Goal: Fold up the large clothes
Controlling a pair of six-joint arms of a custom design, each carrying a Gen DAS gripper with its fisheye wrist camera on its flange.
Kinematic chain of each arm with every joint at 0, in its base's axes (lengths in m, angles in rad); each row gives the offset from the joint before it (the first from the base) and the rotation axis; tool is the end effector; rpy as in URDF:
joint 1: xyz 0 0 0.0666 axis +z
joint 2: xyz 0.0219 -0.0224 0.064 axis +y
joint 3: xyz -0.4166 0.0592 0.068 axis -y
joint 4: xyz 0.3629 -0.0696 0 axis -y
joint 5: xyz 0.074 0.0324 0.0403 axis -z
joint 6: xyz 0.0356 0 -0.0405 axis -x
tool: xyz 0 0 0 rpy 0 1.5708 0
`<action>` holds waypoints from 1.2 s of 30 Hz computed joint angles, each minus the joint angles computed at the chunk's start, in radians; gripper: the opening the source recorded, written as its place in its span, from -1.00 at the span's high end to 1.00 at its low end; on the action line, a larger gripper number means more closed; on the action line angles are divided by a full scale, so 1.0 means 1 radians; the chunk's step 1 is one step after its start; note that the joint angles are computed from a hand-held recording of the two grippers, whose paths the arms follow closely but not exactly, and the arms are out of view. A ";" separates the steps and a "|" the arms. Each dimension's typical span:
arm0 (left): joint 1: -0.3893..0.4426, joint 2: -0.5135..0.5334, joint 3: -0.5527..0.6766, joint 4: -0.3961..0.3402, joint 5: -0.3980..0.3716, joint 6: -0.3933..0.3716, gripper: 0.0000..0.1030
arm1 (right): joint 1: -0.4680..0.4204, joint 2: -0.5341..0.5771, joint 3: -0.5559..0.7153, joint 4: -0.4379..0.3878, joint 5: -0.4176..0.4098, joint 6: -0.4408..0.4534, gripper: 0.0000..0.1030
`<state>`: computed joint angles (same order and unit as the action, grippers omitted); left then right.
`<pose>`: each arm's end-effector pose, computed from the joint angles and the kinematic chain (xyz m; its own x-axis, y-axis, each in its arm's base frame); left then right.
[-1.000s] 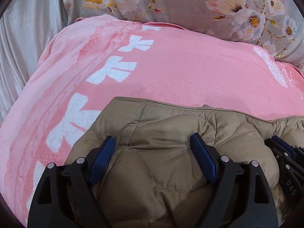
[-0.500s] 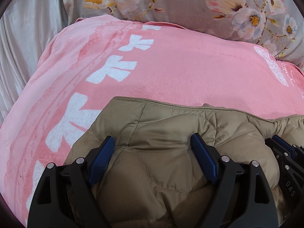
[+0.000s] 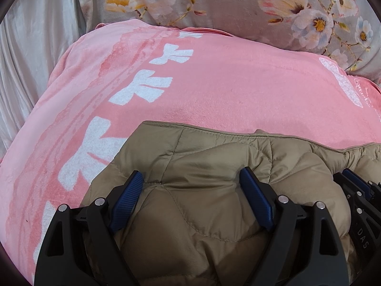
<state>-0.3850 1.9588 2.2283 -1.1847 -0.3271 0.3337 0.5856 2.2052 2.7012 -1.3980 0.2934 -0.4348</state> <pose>0.6138 -0.2368 0.5016 -0.7512 -0.0303 -0.6594 -0.0761 0.9963 0.0410 0.5973 0.3833 0.5136 -0.7529 -0.0155 -0.6579 -0.0689 0.9961 0.0554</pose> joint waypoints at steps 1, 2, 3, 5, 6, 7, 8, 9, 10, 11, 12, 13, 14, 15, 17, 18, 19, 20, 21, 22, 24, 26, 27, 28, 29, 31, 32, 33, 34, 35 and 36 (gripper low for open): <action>0.001 0.000 0.000 0.000 0.000 0.000 -0.59 | 0.000 -0.001 -0.003 0.004 0.000 0.002 0.71; 0.004 -0.001 0.000 0.000 0.005 -0.001 -0.59 | -0.001 -0.004 -0.009 0.009 -0.001 0.002 0.71; 0.001 0.000 0.002 -0.003 0.006 0.002 -0.59 | -0.001 -0.004 -0.010 0.009 -0.002 0.002 0.71; 0.012 -0.009 0.001 -0.020 0.038 0.026 -0.59 | -0.002 -0.003 -0.007 0.007 -0.007 0.002 0.71; 0.020 -0.026 -0.010 -0.029 0.064 0.048 -0.59 | -0.004 -0.007 -0.013 0.010 -0.016 0.000 0.71; 0.024 -0.048 -0.027 -0.031 0.081 0.071 -0.59 | -0.004 -0.005 -0.006 0.007 -0.022 -0.003 0.71; 0.031 -0.079 -0.059 -0.026 0.106 0.093 -0.59 | -0.004 -0.011 -0.006 -0.001 -0.024 -0.012 0.71; 0.035 -0.104 -0.083 -0.025 0.123 0.103 -0.59 | -0.001 -0.017 -0.003 -0.014 -0.018 -0.023 0.70; 0.041 -0.147 -0.127 -0.018 0.137 0.100 -0.60 | 0.007 -0.046 -0.036 -0.005 -0.005 -0.033 0.68; 0.044 -0.178 -0.159 -0.019 0.128 0.092 -0.64 | 0.020 -0.092 -0.100 0.026 0.008 -0.037 0.65; 0.044 -0.208 -0.191 -0.024 0.100 0.087 -0.77 | 0.030 -0.111 -0.121 0.030 0.011 -0.038 0.64; 0.047 -0.253 -0.245 -0.020 0.067 0.081 -0.78 | 0.044 -0.137 -0.150 0.026 0.010 -0.038 0.63; 0.052 -0.285 -0.288 -0.016 0.058 0.080 -0.78 | 0.060 -0.161 -0.184 0.031 0.023 -0.036 0.63; 0.066 -0.327 -0.347 -0.007 0.070 0.082 -0.79 | 0.081 -0.187 -0.220 0.035 0.056 -0.031 0.62; 0.082 -0.367 -0.413 -0.013 0.099 0.111 -0.79 | 0.107 -0.216 -0.265 0.040 0.089 -0.032 0.61; 0.090 -0.385 -0.446 -0.009 0.120 0.127 -0.79 | 0.116 -0.227 -0.281 0.035 0.090 -0.048 0.60; 0.101 -0.410 -0.493 0.013 0.163 0.144 -0.79 | 0.121 -0.239 -0.301 0.039 0.086 -0.063 0.59; 0.111 -0.433 -0.537 0.039 0.212 0.166 -0.79 | 0.128 -0.254 -0.325 0.044 0.082 -0.079 0.59; 0.113 -0.447 -0.564 0.055 0.241 0.184 -0.79 | 0.135 -0.266 -0.344 0.044 0.083 -0.090 0.59; 0.120 -0.464 -0.601 0.077 0.289 0.205 -0.79 | 0.139 -0.274 -0.355 0.041 0.083 -0.094 0.59; 0.124 -0.485 -0.653 0.122 0.345 0.233 -0.83 | 0.145 -0.305 -0.406 0.047 0.075 -0.118 0.59; 0.098 -0.492 -0.664 0.140 0.297 0.230 -0.83 | 0.149 -0.338 -0.462 0.062 0.057 -0.144 0.59; 0.090 -0.489 -0.659 0.139 0.306 0.224 -0.83 | 0.152 -0.355 -0.491 0.067 0.051 -0.156 0.59; 0.081 -0.486 -0.655 0.140 0.317 0.229 -0.82 | 0.156 -0.370 -0.517 0.074 0.045 -0.166 0.59; 0.072 -0.484 -0.648 0.141 0.322 0.237 -0.80 | 0.158 -0.384 -0.540 0.078 0.034 -0.173 0.59; 0.047 -0.478 -0.629 0.132 0.300 0.237 -0.66 | 0.162 -0.409 -0.581 0.090 0.013 -0.181 0.59; 0.035 -0.477 -0.619 0.126 0.275 0.236 -0.51 | 0.163 -0.421 -0.606 0.103 0.001 -0.183 0.58; 0.022 -0.477 -0.607 0.119 0.256 0.230 -0.36 | 0.163 -0.427 -0.619 0.112 -0.004 -0.184 0.58; 0.012 -0.475 -0.596 0.117 0.246 0.229 -0.29 | 0.161 -0.435 -0.638 0.125 -0.009 -0.184 0.58; 0.005 -0.478 -0.585 0.119 0.237 0.229 -0.14 | 0.160 -0.439 -0.652 0.138 -0.010 -0.182 0.58; -0.002 -0.481 -0.576 0.120 0.234 0.227 0.04 | 0.160 -0.439 -0.657 0.144 -0.012 -0.182 0.58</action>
<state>-0.3866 1.4774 1.6523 -1.0649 -0.0934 0.5607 0.7456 1.7658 2.0440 -1.2543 0.2816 -0.6171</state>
